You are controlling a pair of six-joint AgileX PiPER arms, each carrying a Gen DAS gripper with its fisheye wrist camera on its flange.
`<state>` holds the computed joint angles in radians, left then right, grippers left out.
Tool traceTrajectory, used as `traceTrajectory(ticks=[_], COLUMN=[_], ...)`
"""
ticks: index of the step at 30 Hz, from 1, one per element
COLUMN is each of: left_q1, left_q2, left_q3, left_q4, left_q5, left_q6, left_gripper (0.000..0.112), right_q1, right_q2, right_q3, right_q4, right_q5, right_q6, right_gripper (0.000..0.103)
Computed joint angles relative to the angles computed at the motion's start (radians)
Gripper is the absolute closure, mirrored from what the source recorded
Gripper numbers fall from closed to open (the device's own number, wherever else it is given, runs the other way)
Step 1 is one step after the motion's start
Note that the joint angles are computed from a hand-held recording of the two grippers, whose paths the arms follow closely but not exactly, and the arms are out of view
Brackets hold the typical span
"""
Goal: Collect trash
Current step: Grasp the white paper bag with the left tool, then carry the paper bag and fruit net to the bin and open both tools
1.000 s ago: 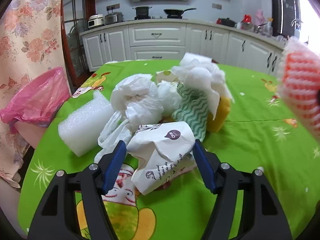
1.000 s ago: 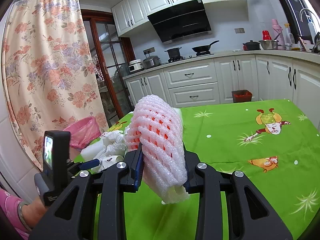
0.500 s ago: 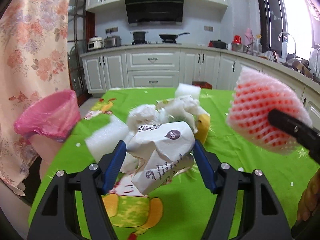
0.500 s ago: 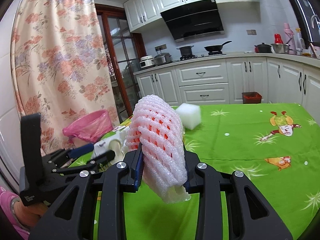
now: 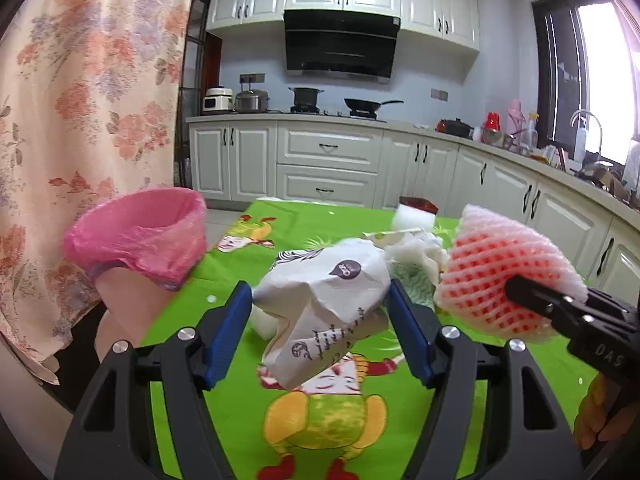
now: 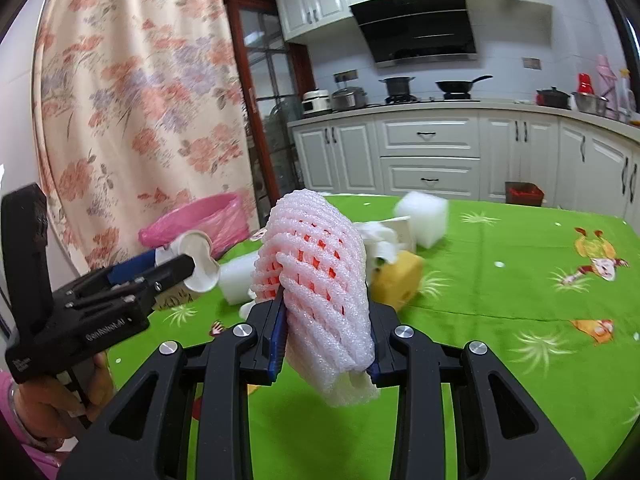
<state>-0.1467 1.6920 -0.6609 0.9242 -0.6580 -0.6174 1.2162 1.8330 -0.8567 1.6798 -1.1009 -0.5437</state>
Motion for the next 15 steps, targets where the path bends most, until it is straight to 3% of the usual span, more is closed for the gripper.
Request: traceTrajectory(ticks=[15], left_q1=[0.241], left_q2=[0.078], left_q3=[-0.151], left_q4=[0.214], left_q5=[-0.062], left_q6=[-0.180], left_gripper=[0.046], right_q1=[-0.205], right_q2=[0.140], right_q3=[-0.321], right_q4=[-0.116], right_q5=[0.250], right_q6=[-0.276], right_gripper=[0.072])
